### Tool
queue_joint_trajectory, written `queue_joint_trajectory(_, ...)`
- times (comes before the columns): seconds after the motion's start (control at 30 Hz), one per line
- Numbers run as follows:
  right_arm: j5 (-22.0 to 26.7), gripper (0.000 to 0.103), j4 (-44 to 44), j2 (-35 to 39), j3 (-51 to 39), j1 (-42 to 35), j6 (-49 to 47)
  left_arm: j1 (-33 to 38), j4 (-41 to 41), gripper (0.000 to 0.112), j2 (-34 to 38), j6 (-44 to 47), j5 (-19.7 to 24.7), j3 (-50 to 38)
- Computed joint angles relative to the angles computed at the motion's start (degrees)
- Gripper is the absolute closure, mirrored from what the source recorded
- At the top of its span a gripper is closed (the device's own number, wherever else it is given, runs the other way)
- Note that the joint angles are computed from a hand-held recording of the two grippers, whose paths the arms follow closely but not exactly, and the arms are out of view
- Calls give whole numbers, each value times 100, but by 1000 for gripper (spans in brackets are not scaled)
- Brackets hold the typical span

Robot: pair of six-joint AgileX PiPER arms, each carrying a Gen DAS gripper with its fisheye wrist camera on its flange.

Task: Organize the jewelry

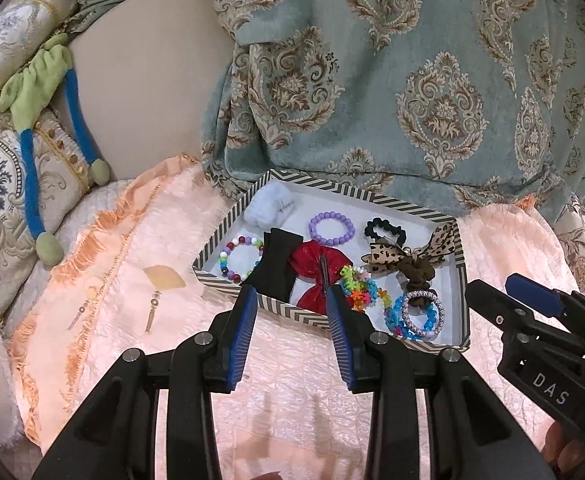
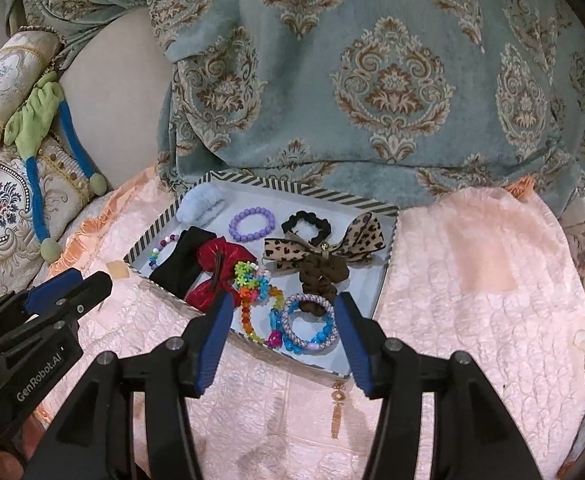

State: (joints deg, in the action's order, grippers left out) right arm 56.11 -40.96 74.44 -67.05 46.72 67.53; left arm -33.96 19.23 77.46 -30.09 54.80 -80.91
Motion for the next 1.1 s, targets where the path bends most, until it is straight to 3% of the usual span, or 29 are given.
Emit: queue_joint_trajectory(1.1,-42,46,224,84,-63,-47,-275,14,227,93,-33,-157,48,4)
